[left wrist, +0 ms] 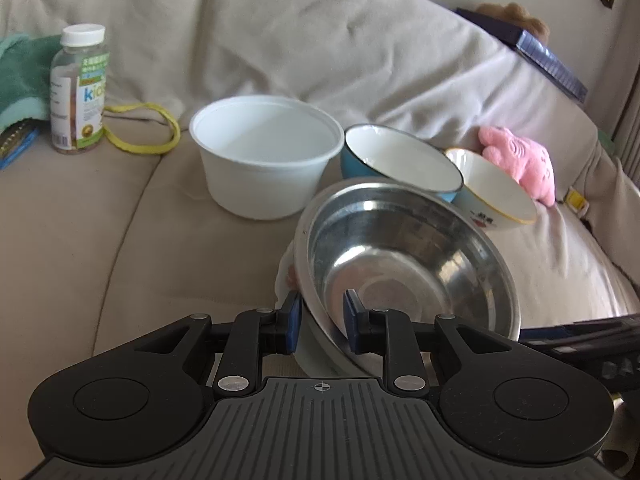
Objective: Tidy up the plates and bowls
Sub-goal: 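Open the right gripper and withdraw it from the stack, then reach the right gripper to the yellow-rimmed bowl rim and close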
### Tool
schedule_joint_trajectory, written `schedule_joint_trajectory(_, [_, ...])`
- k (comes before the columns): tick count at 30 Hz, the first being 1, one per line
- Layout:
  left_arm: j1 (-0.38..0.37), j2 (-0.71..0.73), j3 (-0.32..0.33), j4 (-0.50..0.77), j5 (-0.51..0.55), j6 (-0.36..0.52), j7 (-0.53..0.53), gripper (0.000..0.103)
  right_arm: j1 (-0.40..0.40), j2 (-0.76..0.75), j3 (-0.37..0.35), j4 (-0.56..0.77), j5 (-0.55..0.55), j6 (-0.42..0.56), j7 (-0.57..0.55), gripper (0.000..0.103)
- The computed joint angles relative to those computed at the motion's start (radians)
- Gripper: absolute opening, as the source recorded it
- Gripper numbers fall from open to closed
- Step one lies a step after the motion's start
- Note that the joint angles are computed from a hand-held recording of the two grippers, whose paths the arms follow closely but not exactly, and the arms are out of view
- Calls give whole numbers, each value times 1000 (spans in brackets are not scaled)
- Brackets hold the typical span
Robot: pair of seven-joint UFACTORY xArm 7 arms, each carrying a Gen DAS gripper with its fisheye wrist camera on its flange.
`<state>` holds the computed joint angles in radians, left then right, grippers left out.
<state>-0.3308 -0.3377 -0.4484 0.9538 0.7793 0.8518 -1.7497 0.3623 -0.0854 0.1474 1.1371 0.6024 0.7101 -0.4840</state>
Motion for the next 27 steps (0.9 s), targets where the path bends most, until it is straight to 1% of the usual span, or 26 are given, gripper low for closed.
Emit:
schedule_joint_trajectory(2, [8,1,-36,33,40,81,-26,25,-3,-46,-21,-37,65,-8,-93,81])
schedule_joint_trajectory(3, [10,1,-53,51,66,119,-38,25,-4,-73,-34,-61,98,-14,-138,87])
schedule_joint_trajectory(4, [10,0,-69,69,97,156,-55,25,-4,-105,-54,-87,142,-22,-195,90])
schedule_joint_trajectory(5, [11,6,-87,92,129,194,-75,25,-5,-128,-76,-107,182,-23,-244,91])
schedule_joint_trajectory(7, [0,27,-96,134,169,233,-92,25,-20,-152,-123,-134,244,-14,-313,99])
schedule_joint_trajectory(8, [-10,40,-90,152,179,229,-92,25,-32,-152,-141,-142,268,-16,-338,100])
schedule_joint_trajectory(9, [-20,57,-73,171,187,202,-84,25,-46,-142,-152,-145,281,-26,-352,100])
schedule_joint_trajectory(10, [-30,75,-55,188,190,168,-76,25,-65,-124,-157,-141,274,-34,-350,100])
schedule_joint_trajectory(12, [-48,131,-22,241,188,106,-43,25,-103,-75,-155,-122,239,-52,-311,100])
schedule_joint_trajectory(14, [-71,214,11,322,170,64,30,25,-133,-32,-153,-102,235,-63,-300,100])
schedule_joint_trajectory(16, [-96,305,39,419,140,40,114,25,-163,9,-140,-82,192,-80,-242,100])
schedule_joint_trajectory(18, [-121,390,63,520,107,41,199,25,-188,41,-132,-60,163,-59,-198,101])
schedule_joint_trajectory(19, [-133,435,74,575,91,50,240,25,-200,54,-132,-50,168,-33,-204,103])
schedule_joint_trajectory(20, [-146,471,84,623,79,63,270,25,-209,55,-127,-52,191,-31,-240,103])
schedule_joint_trajectory(23, [-190,579,118,765,62,120,334,25,-221,42,-114,-76,194,-38,-304,103])
schedule_joint_trajectory(27, [-223,665,162,875,10,121,389,25,-235,40,-121,-81,263,-13,-363,103])
